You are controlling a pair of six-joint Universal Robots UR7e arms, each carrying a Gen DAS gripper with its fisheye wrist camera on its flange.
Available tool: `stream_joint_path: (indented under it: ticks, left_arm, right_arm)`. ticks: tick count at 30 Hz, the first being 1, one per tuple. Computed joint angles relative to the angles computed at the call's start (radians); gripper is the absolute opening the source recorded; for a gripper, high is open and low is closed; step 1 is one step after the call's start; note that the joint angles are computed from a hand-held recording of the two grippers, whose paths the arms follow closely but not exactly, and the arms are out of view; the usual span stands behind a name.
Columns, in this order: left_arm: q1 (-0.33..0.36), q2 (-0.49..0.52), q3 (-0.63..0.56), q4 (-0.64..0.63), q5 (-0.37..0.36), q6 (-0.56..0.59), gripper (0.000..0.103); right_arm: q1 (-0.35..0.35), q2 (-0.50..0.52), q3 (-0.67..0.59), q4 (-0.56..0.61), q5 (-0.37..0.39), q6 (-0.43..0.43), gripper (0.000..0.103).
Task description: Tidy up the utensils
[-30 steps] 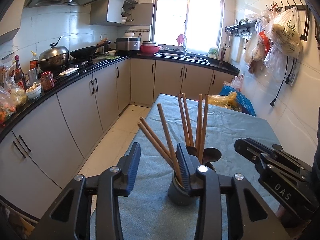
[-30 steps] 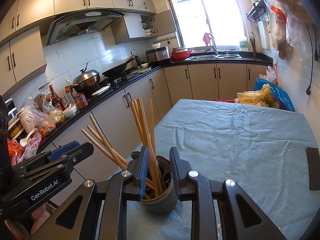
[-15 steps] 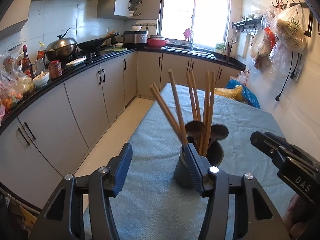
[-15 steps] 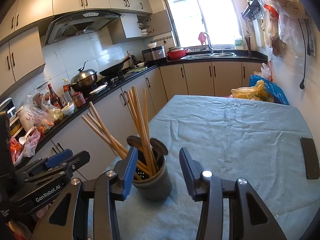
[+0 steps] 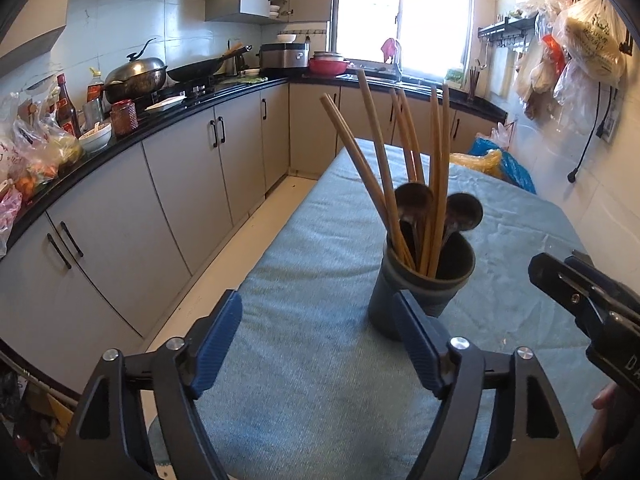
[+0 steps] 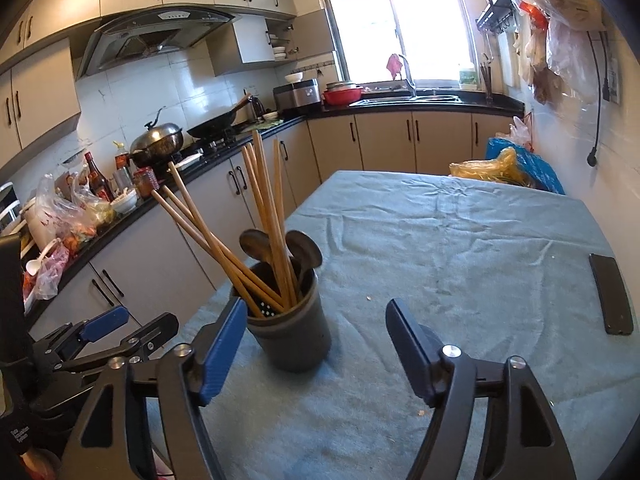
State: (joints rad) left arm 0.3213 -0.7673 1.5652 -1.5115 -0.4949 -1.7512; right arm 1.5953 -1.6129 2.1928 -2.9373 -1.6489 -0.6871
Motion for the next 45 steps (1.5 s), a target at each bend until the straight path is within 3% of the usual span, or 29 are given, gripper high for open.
stream_joint_path:
  ticks: [10,16,29,33,37,45]
  left_arm:
    - [-0.013,0.071,-0.094,0.27,-0.024,-0.19,0.094]
    - [-0.024,0.107,-0.137,0.423,-0.061,-0.305,0.097]
    - [-0.073,0.152,-0.117,0.436,-0.121,-0.274,0.097]
    - [-0.077,0.175,-0.152,0.546,-0.129,-0.36,0.097]
    - [-0.076,0.179,-0.158,0.579,-0.126,-0.405,0.097]
    - [-0.063,0.169,-0.135,0.517,-0.133,-0.364,0.097]
  right_arm:
    - [-0.028,-0.04,0.071,-0.076,-0.054,-0.035,0.092]
    - [-0.049,-0.074,0.148,-0.178,-0.092,-0.099,0.096]
    - [-0.133,-0.202,0.262,-0.242,-0.048,-0.222,0.098]
    - [-0.158,-0.229,0.275,-0.268,-0.04,-0.233,0.101]
    - [-0.163,-0.218,0.261,-0.271,-0.054,-0.213,0.101]
    - [-0.157,-0.194,0.253,-0.27,-0.066,-0.204,0.101]
